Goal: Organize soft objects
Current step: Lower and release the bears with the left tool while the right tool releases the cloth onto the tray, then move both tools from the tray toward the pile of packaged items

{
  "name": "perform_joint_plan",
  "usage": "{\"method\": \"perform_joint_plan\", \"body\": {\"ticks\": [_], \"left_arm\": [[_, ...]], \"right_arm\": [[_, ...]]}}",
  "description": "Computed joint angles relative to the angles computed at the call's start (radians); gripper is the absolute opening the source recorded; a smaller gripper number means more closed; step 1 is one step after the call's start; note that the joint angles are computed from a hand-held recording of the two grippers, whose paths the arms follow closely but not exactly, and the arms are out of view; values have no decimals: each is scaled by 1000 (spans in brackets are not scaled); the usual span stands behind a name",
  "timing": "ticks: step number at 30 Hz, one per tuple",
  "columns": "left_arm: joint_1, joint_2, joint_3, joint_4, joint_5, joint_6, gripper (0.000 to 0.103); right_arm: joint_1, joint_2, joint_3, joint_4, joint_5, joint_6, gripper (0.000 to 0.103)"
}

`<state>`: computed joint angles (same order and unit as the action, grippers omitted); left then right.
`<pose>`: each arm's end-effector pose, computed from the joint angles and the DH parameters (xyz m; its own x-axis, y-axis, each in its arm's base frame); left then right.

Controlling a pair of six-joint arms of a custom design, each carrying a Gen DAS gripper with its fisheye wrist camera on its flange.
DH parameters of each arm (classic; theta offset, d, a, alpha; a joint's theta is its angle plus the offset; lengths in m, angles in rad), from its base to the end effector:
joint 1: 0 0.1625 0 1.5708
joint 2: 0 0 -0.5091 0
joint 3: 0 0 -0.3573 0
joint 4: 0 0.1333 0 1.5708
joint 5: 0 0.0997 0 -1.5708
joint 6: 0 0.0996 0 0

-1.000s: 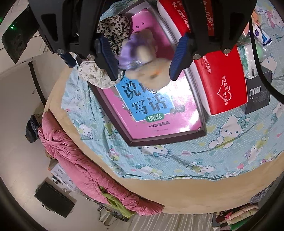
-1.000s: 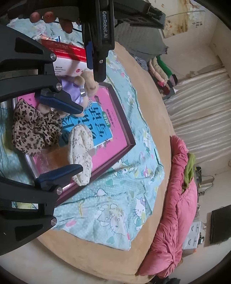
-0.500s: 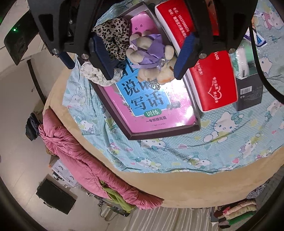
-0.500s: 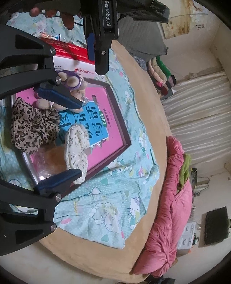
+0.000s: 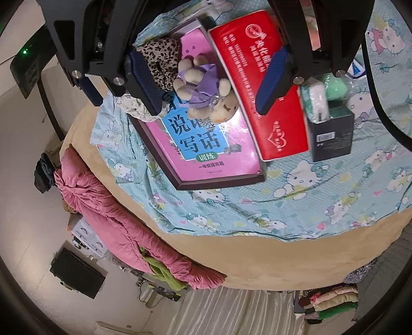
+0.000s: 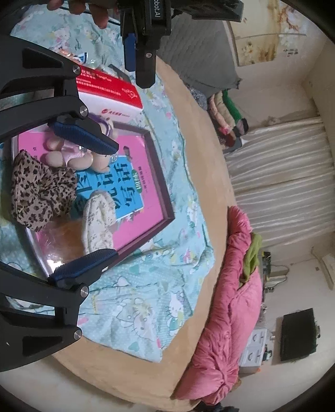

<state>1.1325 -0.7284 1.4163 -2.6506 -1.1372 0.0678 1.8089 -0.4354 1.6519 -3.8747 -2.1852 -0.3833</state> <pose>-0.1736 -0.7830 0.2291 -0.8612 0.2960 -0.4133 0.4516 0.8187 -0.3548 0.2398 -0.6662 0.0926 -0.8071 0.1124 0.5796 -0.4437 0.5323 -0.7210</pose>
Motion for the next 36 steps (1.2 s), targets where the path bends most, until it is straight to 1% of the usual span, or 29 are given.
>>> {"method": "perform_joint_plan", "body": {"ticks": [3, 7, 11, 15, 20, 23, 28, 32, 36], "left_arm": [[4, -18, 18, -13, -4, -6, 75], [3, -40, 46, -26, 26, -10, 75], [10, -60, 71, -39, 36, -7, 75], [21, -81, 94, -43, 36, -18, 75], [33, -111, 118, -59, 56, -17, 75], [41, -129, 127, -72, 57, -19, 75], [54, -154, 142, -88, 67, -23, 75], [66, -173, 155, -104, 77, -28, 75], [75, -189, 169, -114, 92, -30, 75]], "right_arm": [[7, 7, -3, -8, 4, -28, 77], [11, 12, -6, -4, 9, -47, 77], [13, 17, -8, 5, 9, -57, 77], [23, 30, -15, -18, -4, -99, 77], [37, 42, -24, -33, 1, -151, 77], [48, 53, -29, -45, 9, -192, 77], [67, 72, -48, -68, -4, -258, 77], [80, 74, -56, -68, 2, -287, 77], [101, 75, -67, -48, 18, -296, 77]]}}
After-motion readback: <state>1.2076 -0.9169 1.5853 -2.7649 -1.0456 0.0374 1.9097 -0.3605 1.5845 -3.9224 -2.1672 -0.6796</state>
